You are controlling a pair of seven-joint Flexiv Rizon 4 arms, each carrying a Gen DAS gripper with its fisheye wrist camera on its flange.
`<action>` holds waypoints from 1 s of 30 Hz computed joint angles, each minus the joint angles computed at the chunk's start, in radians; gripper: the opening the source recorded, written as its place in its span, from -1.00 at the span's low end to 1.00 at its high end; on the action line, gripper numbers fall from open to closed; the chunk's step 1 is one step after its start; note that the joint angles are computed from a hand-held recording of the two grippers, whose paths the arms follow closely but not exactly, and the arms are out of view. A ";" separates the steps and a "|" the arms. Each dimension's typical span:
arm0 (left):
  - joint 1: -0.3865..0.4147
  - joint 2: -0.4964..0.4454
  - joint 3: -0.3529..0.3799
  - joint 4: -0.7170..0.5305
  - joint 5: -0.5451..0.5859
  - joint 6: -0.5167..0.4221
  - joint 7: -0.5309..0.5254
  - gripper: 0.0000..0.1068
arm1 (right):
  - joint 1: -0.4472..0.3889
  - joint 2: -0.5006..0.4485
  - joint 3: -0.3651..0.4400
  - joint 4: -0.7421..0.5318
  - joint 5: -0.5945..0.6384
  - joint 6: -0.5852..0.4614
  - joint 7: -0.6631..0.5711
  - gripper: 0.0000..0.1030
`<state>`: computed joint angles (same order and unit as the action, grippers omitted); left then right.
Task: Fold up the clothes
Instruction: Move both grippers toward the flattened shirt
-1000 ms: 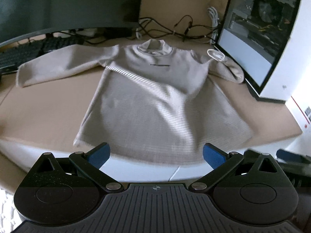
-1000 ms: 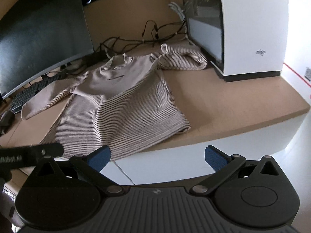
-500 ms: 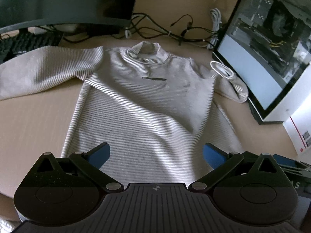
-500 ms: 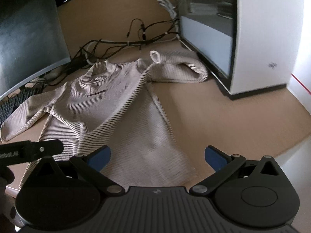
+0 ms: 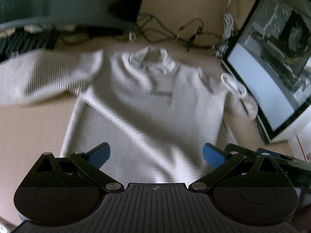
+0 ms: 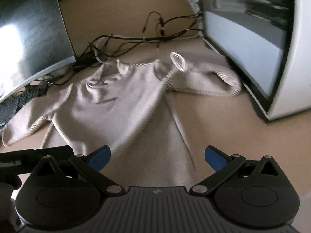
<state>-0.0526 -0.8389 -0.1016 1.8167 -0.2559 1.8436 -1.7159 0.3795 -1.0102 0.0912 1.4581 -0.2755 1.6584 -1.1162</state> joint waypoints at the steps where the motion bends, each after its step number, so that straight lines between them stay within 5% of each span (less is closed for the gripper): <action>1: -0.004 -0.007 0.007 -0.019 -0.005 -0.002 0.000 0.93 | -0.033 -0.021 0.046 -0.039 -0.019 -0.009 -0.023 1.00; 8: -0.023 -0.074 0.038 -0.169 -0.090 -0.142 -0.038 0.93 | -0.219 -0.179 0.409 -0.296 -0.028 -0.287 -0.237 1.00; 13: -0.014 -0.107 0.033 -0.209 -0.092 -0.202 -0.055 0.93 | -0.236 -0.235 0.492 -0.409 0.015 -0.419 -0.365 1.00; 20: -0.050 -0.107 0.090 -0.227 -0.054 -0.240 -0.043 0.93 | -0.178 -0.240 0.418 -0.450 0.055 -0.436 -0.441 1.00; 30: -0.037 -0.070 0.096 -0.130 -0.029 -0.163 -0.035 0.93 | -0.071 -0.189 0.241 -0.404 0.117 -0.407 -0.478 1.00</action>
<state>-0.0899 -0.9087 -0.0059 1.6862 -0.2845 1.6804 -1.7514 0.3088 -1.1989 0.3318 1.0543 -0.1581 1.2518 -1.5939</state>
